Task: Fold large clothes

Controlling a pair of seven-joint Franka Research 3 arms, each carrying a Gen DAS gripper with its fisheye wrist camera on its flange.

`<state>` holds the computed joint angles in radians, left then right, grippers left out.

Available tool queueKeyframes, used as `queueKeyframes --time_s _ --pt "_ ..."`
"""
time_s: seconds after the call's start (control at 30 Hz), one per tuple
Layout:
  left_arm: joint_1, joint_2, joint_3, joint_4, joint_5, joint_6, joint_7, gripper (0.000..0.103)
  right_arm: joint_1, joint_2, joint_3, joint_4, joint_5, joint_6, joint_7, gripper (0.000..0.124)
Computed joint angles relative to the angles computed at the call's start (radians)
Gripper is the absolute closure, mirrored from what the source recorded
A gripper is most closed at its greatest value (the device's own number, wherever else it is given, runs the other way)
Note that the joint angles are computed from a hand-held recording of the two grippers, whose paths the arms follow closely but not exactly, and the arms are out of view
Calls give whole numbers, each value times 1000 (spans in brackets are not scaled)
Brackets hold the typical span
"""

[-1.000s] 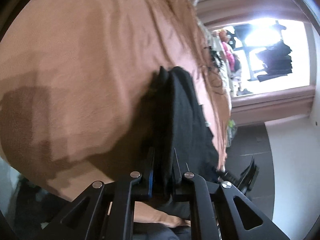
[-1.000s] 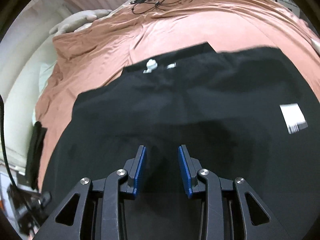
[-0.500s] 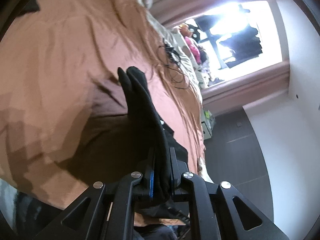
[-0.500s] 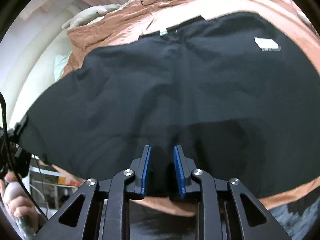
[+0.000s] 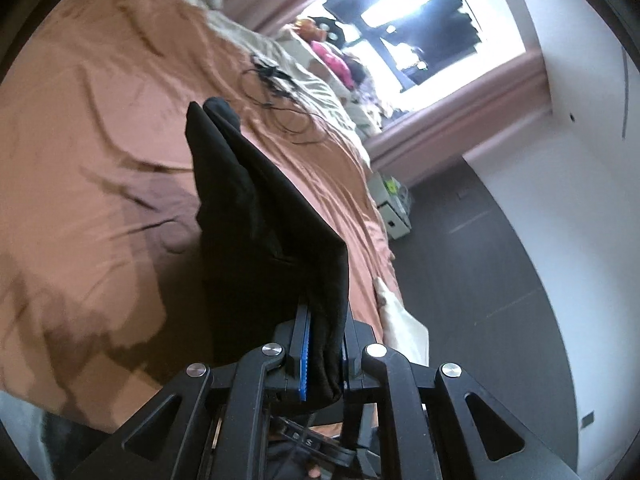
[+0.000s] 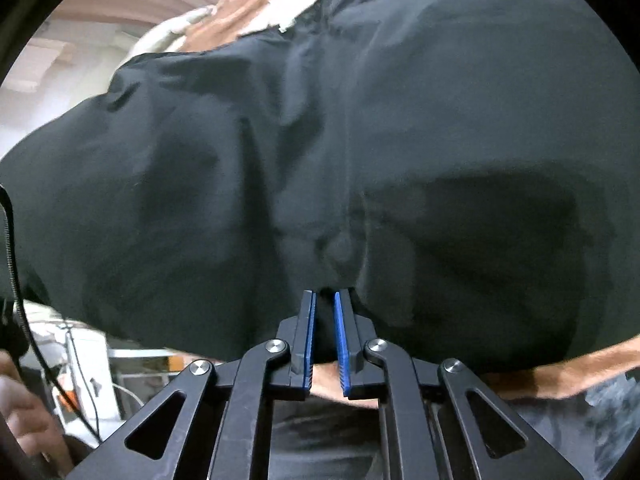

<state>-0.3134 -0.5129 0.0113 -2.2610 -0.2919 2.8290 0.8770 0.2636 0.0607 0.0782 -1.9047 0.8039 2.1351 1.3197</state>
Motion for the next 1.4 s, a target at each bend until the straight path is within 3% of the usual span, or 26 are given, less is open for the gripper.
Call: queueKeyframes --time_s 0.23,0.6,0.67,0.7,0.73,0.77,0.83,0.9,1.0,1.1,1.4 --pt "-19 143 -40 163 14 -69 48 92 -50 -110 -53 -74 33 75 -70 113" --pt "22 427 -195 444 90 -195 55 92 -131 -238 -140 -196 77 141 -122 113" --pt "24 486 -220 509 112 -234 55 87 -143 -249 -146 -209 64 147 -114 113" --pt "22 515 -231 540 92 -250 90 76 -148 -255 -149 -218 58 152 -112 113" --pt "22 535 -241 558 52 -250 138 66 -155 -249 -157 -211 56 147 -114 109" --pt "23 548 -253 568 -1 -241 199 63 -160 -252 -159 -216 57 153 -109 93" --pt "23 553 -269 573 -33 -235 259 56 -168 -264 -161 -226 59 171 -96 73" --pt "23 543 -266 568 59 -252 190 50 -170 -267 -169 -230 75 172 -108 72" --pt "37 494 -252 509 121 -269 102 50 -169 -252 -180 -217 118 133 -136 71" --pt "56 423 -233 418 136 -276 45 50 -171 -230 -178 -200 153 106 -163 57" --pt "100 240 -186 177 199 -305 -106 50 -160 -110 -137 -81 226 82 -190 55"
